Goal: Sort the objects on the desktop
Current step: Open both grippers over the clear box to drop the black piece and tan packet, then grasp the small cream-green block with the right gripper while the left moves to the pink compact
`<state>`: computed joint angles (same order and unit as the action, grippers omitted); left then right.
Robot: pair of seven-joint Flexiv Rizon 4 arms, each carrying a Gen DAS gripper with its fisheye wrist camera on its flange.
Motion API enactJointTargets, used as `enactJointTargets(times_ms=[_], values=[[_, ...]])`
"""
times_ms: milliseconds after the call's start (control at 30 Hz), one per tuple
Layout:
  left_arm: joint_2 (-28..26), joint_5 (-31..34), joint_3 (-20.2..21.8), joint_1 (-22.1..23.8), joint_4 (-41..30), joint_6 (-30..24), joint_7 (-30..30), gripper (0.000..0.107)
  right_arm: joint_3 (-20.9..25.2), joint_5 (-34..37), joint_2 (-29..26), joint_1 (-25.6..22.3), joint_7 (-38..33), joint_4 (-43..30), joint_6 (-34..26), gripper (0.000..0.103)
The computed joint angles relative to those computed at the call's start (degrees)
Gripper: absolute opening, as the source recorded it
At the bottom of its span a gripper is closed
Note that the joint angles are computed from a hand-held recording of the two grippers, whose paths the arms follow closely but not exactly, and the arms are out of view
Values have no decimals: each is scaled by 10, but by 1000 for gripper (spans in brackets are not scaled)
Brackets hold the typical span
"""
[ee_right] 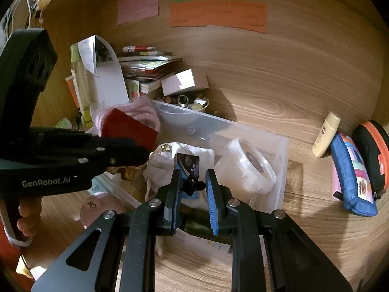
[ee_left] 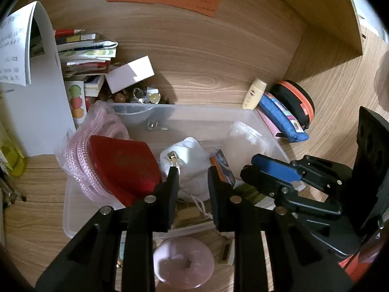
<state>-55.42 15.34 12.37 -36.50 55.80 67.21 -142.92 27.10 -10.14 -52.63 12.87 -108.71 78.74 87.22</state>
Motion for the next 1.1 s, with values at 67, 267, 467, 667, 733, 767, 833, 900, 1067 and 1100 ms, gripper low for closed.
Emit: enactJointTargets(times_ms=[67,267,467,667,733,767,833,900,1067,1100], values=[[2,3,4,-3,1,0,-4,23,-8,-1,1,5,2,1,2,18],[9,21,22,-16,1,-7,-24,36,-14,-6,4,7,4,9,20,30],[24,55,40,-33,6,-14,-56,44,-35,-32,12,15,27,34,81,45],[41,96,55,-52,17,-19,-104,55,-66,-61,25,27,69,60,125,53],[47,108,55,-56,23,-21,-116,55,-78,-70,32,32,82,72,141,59],[50,115,56,-58,27,-21,-122,56,-89,-73,36,39,89,78,151,64],[56,130,62,-66,32,-29,-138,61,-126,-71,47,61,103,95,179,71],[64,149,68,-75,40,-34,-157,65,-154,-70,56,79,115,111,201,82],[88,196,77,-93,68,-48,-213,76,-213,-68,75,118,141,144,237,90],[94,204,76,-95,75,-56,-219,78,-218,-69,78,121,146,150,239,91]])
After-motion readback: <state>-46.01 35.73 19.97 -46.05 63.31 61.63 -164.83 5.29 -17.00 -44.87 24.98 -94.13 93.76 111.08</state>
